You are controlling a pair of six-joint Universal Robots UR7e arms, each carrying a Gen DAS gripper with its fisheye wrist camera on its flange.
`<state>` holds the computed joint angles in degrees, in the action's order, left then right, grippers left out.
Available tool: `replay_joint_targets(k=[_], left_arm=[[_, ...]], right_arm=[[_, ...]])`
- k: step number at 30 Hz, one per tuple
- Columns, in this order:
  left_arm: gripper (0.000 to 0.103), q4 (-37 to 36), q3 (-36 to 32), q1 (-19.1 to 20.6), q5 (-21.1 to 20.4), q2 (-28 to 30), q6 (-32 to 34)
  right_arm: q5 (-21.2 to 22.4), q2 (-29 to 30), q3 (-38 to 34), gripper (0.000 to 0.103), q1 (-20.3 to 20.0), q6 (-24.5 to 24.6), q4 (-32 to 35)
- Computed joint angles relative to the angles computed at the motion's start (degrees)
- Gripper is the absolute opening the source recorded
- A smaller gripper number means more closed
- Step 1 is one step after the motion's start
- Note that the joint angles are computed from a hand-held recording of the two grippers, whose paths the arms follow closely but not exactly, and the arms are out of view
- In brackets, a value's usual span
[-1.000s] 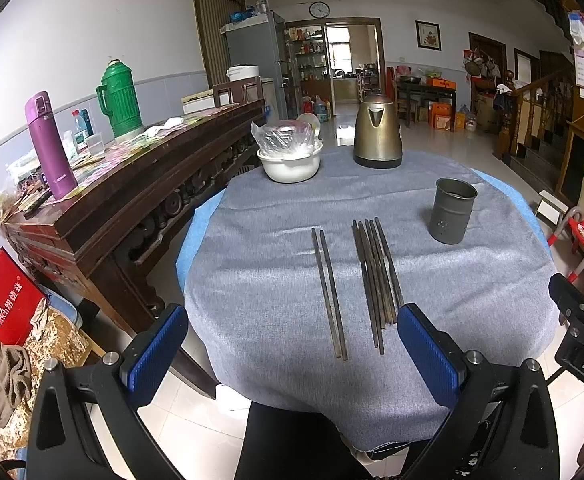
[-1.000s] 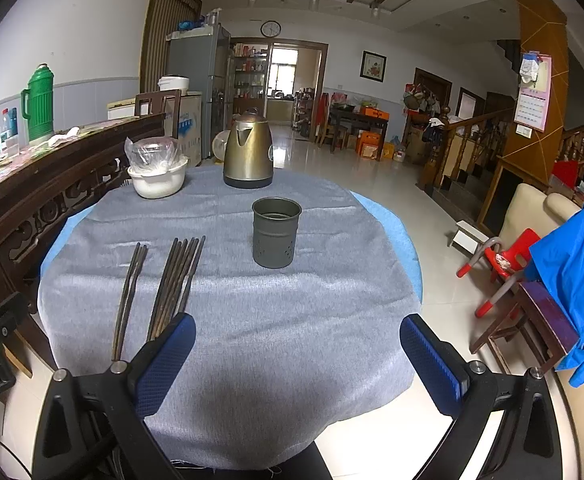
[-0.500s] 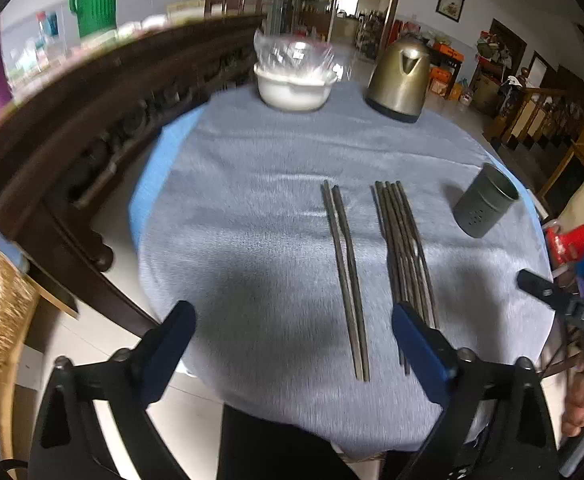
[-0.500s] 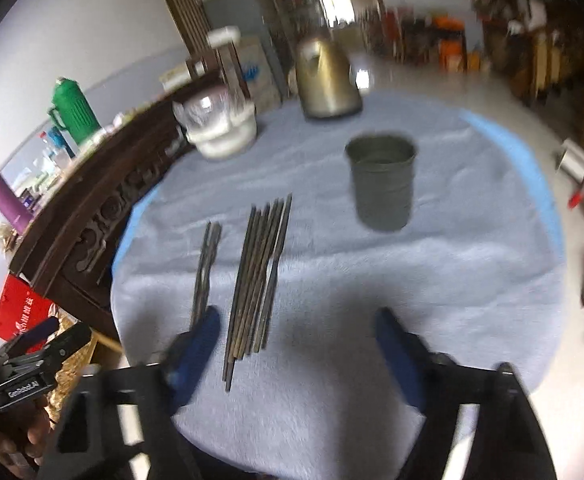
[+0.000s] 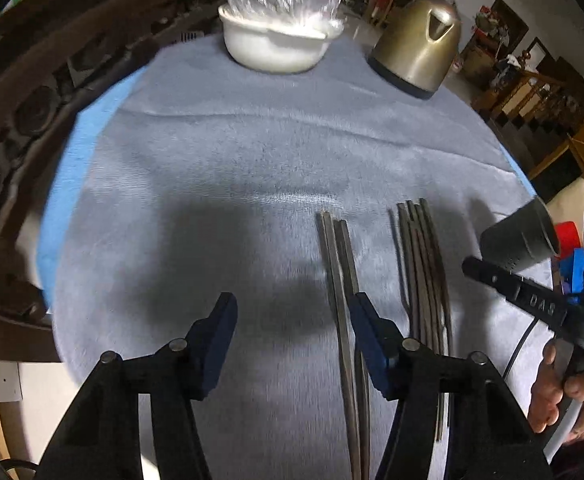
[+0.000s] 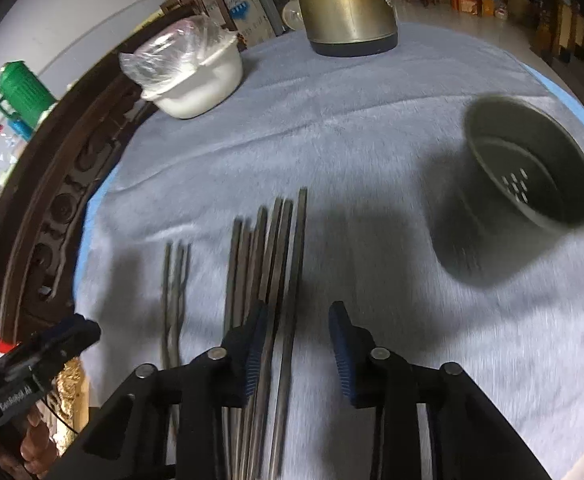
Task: Organize utensils
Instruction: 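Lower the right gripper and grasp a dark chopstick while the left gripper grasps another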
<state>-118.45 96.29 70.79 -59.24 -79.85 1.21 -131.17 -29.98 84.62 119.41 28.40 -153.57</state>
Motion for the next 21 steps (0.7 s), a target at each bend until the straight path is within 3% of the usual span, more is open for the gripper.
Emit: replay_joint_targets(k=[10, 13, 14, 21], left_arm=[[0.060, 7.2, -9.2, 2.5, -3.4, 8.2, -2.0], [0.050, 8.8, -11.1, 2.9, -3.6, 9.9, -2.3], [0.047, 9.4, -11.7, 3.1, -3.8, 10.4, -2.6], [0.040, 7.9, -12.5, 3.1, -2.2, 11.7, -1.2]], right_arm=[[1.3, 3.7, -9.7, 0.023, -3.7, 2.0, 9.9], [0.5, 4.9, -11.7, 0.017, -4.1, 2.5, 12.0], [-1.3, 5.6, -12.8, 0.010, -3.8, 2.7, 13.7], [-2.9, 5.9, -13.9, 0.008, -3.7, 1.9, 16.2]])
